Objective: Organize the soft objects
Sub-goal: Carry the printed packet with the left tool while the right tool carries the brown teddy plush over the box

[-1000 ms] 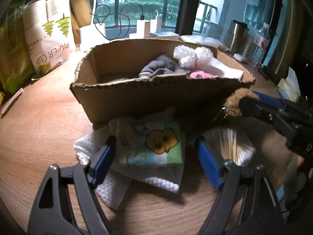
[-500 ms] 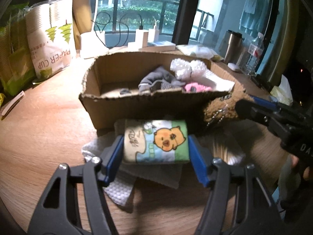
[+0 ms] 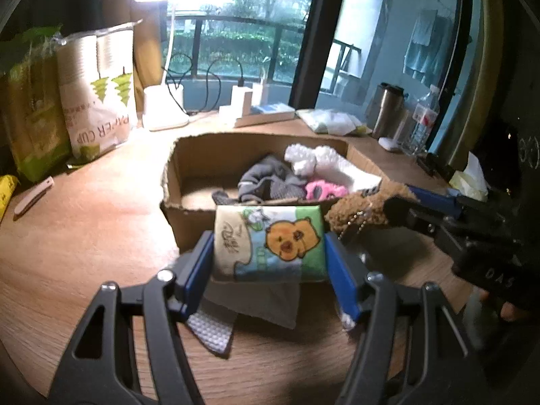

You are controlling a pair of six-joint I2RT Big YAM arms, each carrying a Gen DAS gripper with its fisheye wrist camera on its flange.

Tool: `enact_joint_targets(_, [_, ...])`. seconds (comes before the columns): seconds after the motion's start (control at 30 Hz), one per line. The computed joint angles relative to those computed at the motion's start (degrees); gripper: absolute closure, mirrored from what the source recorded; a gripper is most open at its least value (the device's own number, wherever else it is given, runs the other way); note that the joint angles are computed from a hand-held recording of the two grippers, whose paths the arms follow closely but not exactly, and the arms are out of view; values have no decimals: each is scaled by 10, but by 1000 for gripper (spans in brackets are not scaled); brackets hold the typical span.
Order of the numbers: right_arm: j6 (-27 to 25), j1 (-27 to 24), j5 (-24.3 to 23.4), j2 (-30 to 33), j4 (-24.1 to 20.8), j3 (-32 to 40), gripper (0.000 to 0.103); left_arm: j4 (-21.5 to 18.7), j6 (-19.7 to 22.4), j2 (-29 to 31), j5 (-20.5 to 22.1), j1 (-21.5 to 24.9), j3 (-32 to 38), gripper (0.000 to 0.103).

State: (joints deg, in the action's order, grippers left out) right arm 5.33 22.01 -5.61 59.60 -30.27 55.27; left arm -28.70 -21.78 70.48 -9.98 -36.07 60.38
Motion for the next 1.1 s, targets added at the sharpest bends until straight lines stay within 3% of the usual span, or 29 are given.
enact_joint_targets(0.53, [-8,2,3,4,4,27,67,11,19,-12,-7,22,17,38])
enact_joint_targets(1.1, [-7,-15,-19,59,17,65,67,3,29,50,10,60,56,38])
